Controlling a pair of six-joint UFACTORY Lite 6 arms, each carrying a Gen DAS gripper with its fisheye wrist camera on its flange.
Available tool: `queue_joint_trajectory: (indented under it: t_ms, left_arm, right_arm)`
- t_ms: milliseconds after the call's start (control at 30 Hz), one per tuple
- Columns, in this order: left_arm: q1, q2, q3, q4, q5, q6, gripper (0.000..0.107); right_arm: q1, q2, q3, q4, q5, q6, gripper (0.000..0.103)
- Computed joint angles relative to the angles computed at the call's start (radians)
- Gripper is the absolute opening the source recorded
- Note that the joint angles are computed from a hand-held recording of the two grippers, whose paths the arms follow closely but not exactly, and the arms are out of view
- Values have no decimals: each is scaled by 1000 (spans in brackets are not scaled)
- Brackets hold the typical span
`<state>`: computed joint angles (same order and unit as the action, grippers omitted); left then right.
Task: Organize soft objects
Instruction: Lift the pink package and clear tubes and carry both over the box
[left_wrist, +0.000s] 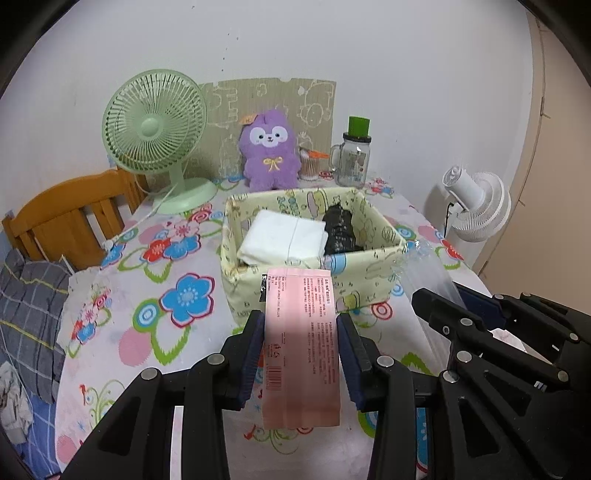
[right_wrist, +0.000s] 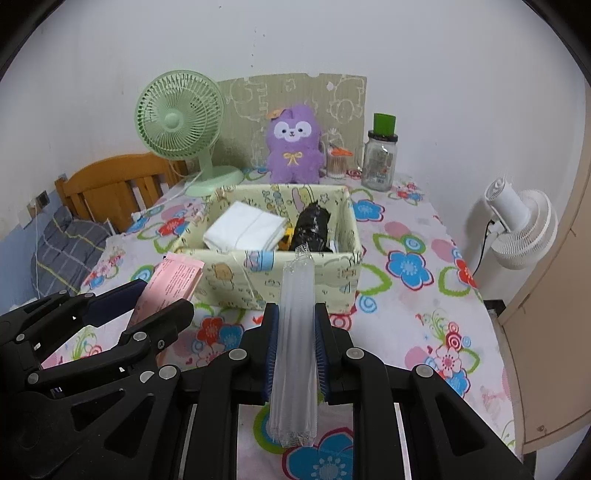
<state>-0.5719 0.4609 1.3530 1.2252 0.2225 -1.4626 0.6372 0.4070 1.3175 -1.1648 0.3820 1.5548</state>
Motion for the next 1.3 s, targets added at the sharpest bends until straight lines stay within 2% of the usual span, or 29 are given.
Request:
queue_joint_trajectory:
  t_ms: [633, 700, 833, 933, 1100, 1300]
  left_arm:
    - [36, 78, 226, -279, 51, 336, 40]
    - [42, 98, 261, -326, 52, 393, 40]
    - [64, 152, 350, -524, 52, 596, 40]
    - [69, 190, 408, -579, 63, 656, 40]
    - [91, 293, 559, -814, 100, 905, 41]
    - [92, 361, 655, -852, 127, 960, 41]
  right_arm:
    - [-57, 81, 219, 158, -4, -224, 22]
    - [-65, 91, 236, 165, -8, -237, 22]
    - [-87, 126, 292, 215, -15, -298, 22]
    - [-104, 154, 332, 262, -25, -347, 22]
    - [-148, 194, 395, 431, -63, -511, 22]
    - [-171, 250, 479, 499, -49, -587, 22]
